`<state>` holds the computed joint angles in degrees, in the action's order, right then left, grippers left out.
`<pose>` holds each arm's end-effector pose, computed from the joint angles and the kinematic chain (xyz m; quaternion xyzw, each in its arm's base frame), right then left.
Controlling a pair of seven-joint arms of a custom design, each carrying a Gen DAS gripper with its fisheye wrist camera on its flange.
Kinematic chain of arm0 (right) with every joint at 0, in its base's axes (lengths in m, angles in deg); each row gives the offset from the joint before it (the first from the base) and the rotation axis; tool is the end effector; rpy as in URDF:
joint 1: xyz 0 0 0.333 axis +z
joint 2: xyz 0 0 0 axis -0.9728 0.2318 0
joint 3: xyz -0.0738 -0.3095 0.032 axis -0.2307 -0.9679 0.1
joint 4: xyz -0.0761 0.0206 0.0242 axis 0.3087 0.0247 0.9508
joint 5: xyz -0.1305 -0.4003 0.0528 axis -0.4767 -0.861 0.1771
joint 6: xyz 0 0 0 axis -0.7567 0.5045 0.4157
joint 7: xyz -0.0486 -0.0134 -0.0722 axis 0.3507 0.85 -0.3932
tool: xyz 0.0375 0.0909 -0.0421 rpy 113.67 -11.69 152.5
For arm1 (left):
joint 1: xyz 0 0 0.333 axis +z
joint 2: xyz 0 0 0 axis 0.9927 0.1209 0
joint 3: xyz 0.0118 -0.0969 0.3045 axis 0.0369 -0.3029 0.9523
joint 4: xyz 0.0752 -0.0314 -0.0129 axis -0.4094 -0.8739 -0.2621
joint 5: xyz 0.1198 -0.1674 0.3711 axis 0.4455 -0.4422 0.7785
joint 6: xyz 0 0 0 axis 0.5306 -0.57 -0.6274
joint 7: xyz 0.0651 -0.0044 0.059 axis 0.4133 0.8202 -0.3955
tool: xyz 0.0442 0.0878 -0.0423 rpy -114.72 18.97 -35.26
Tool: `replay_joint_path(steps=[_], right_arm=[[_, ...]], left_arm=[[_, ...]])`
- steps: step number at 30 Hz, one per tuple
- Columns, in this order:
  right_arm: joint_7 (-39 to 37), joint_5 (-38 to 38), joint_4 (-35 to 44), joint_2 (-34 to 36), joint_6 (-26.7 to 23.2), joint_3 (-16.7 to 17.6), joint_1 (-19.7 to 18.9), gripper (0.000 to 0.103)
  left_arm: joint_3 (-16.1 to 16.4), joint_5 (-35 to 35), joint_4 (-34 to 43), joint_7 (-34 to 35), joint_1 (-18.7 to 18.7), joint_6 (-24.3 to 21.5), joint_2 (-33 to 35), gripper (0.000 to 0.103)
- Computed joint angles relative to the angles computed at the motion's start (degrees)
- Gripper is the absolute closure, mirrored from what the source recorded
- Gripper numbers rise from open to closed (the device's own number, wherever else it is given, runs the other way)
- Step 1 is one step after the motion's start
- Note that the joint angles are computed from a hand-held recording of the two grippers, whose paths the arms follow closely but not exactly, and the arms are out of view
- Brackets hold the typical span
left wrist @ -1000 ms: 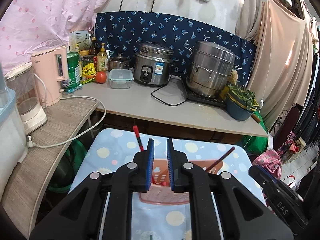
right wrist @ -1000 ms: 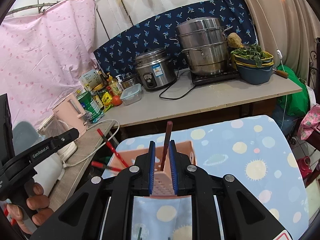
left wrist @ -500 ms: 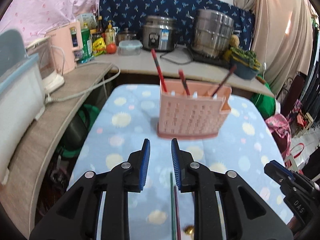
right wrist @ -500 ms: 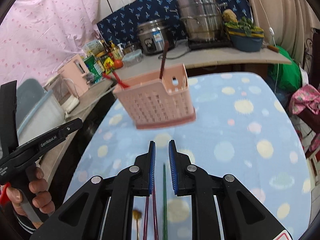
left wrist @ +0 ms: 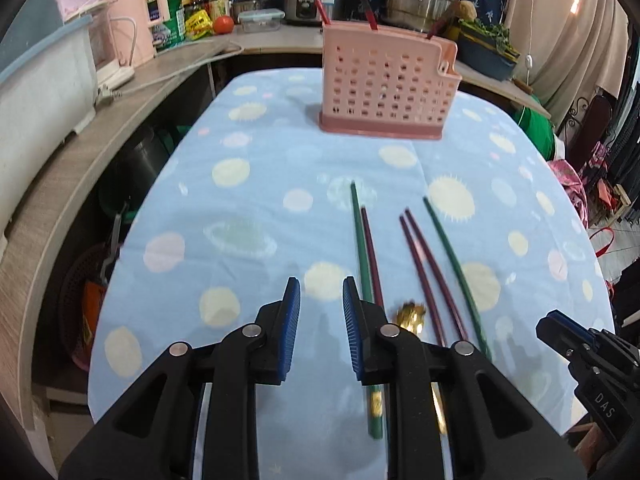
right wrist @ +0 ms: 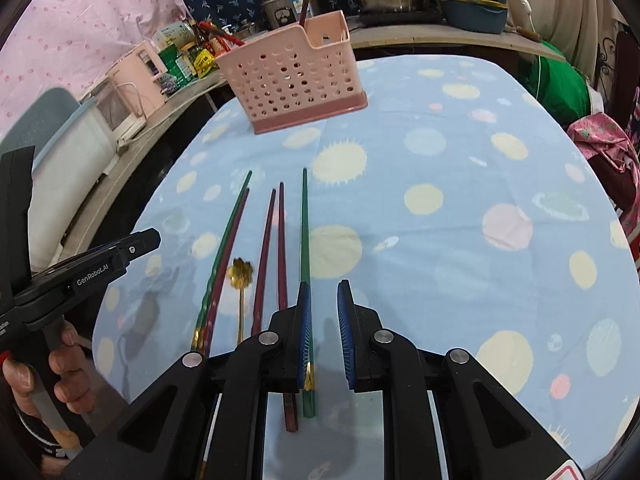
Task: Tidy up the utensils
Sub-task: 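Move the right tool onto a green chopstick with a gold band while the left tool returns to the table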
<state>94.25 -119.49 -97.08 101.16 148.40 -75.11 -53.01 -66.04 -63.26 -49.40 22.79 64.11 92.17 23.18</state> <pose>0.6094 0.2755 0.3589 -0.5162 0.7918 -0.1647 0.2819 0.7436 -0.3299 0.3706 -0.5224 0.7940 -0.2780 0.1394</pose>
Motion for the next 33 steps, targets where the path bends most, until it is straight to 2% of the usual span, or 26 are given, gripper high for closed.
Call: replay_joint_path(steps=[9, 24, 25, 29, 33], right_arm=[[-1.92, 2.06, -1.04, 1.06, -1.07, 1.43, 0.94, 0.087], [-5.11, 5.84, -1.28, 2.10, -0.48, 1.55, 1.55, 0.088], [-4.82, 5.53, -1.38, 2.06, -0.45, 1.30, 1.79, 0.089], [-3.33, 4.20, -1.29, 2.03, -1.20, 0.61, 2.58, 0.094], [-1.74, 2.83, -1.46, 1.86, -1.48, 0.35, 2.83, 0.095]], left_arm=[[-0.28, -0.22, -7.58, 0.00, 0.54, 0.47, -3.20, 0.082], [-0.75, -0.54, -10.09, 0.58, 0.93, -0.09, -4.15, 0.080], [-0.79, -0.60, -10.22, 0.65, 0.95, -0.11, -4.20, 0.079], [-1.08, -0.97, -11.37, 1.07, 1.11, 0.45, -4.76, 0.064], [-1.57, -1.43, -12.19, 2.18, 1.28, 0.52, -5.11, 0.063]])
